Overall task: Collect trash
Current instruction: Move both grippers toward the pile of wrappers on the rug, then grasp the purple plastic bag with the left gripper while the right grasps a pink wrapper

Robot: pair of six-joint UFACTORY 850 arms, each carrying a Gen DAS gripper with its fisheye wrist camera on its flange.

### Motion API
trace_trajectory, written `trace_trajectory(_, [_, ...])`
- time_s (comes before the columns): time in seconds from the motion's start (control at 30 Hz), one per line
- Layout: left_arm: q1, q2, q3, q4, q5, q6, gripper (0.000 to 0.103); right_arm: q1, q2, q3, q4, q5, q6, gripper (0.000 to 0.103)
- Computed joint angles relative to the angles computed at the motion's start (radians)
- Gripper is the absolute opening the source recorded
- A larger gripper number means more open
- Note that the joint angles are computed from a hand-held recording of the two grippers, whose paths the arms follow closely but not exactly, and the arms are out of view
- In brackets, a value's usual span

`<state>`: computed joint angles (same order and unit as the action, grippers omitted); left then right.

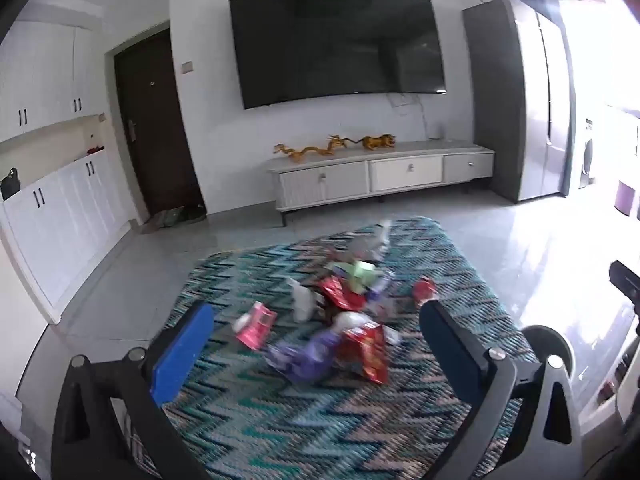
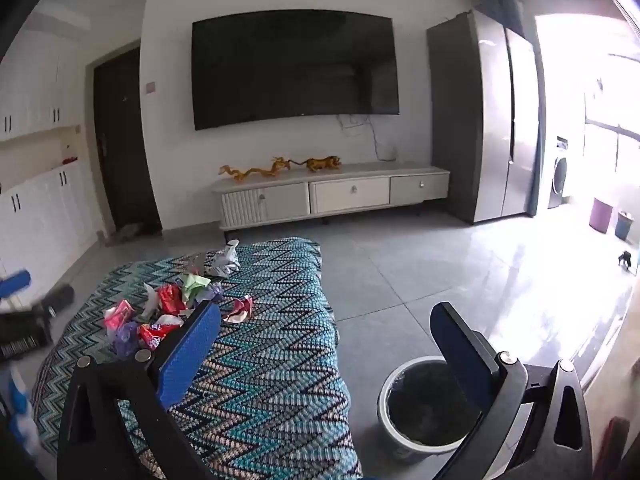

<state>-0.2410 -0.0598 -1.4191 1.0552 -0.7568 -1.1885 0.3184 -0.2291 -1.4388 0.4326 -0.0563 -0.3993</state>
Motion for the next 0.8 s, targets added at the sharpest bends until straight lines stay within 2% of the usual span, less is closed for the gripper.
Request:
trace_trajectory(0.1, [0.051,-0.004,-0.003,-0.024,0.023,0.038,0.103,0.000,-0.050,-0.068,0.034,-0.049,-0.047,0.103])
trace_trajectory(0.17, [0.081,-0.002,0.006,-0.037,0.037,0.057,0.103,-0.001,-0.079,-0.105,0.139,-0.075,-0.159,0.101])
trace_trajectory(0.23, [0.119,-0.002,0.015,-0.077,0.061,0.088,0.103,0.001,-0.116,-0.159,0.111,-0.107,-0.138,0.096])
trace_trajectory(0.3, [0.160,-0.005,0.024,-0.126,0.088,0.130,0.101,0.001,-0.148,-0.203,0.131,-0.134,-0.159,0.085])
trace_trajectory(0.33, [0.182,-0.005,0.034,-0.158,0.110,0.154,0.100,0.000,-0.171,-0.236,0.150,-0.162,-0.173,0.082])
trace_trajectory(0.4, [0.218,-0.001,0.050,-0.258,0.171,0.238,0.092,-0.003,-0.225,-0.311,0.185,-0.230,-0.194,0.071])
trace_trajectory(0.5, [0.242,-0.003,0.072,-0.388,0.243,0.390,0.088,0.007,-0.315,-0.433,0.129,-0.305,-0.142,0.058])
trace_trajectory(0.63, [0.241,-0.036,0.077,-0.585,0.303,0.664,0.086,0.015,-0.466,-0.633,0.142,-0.459,-0.115,0.053])
trace_trajectory(0.8, [0.260,-0.122,0.022,-0.728,0.298,0.854,0.086,0.042,-0.638,-0.854,0.038,-0.601,-0.018,0.053])
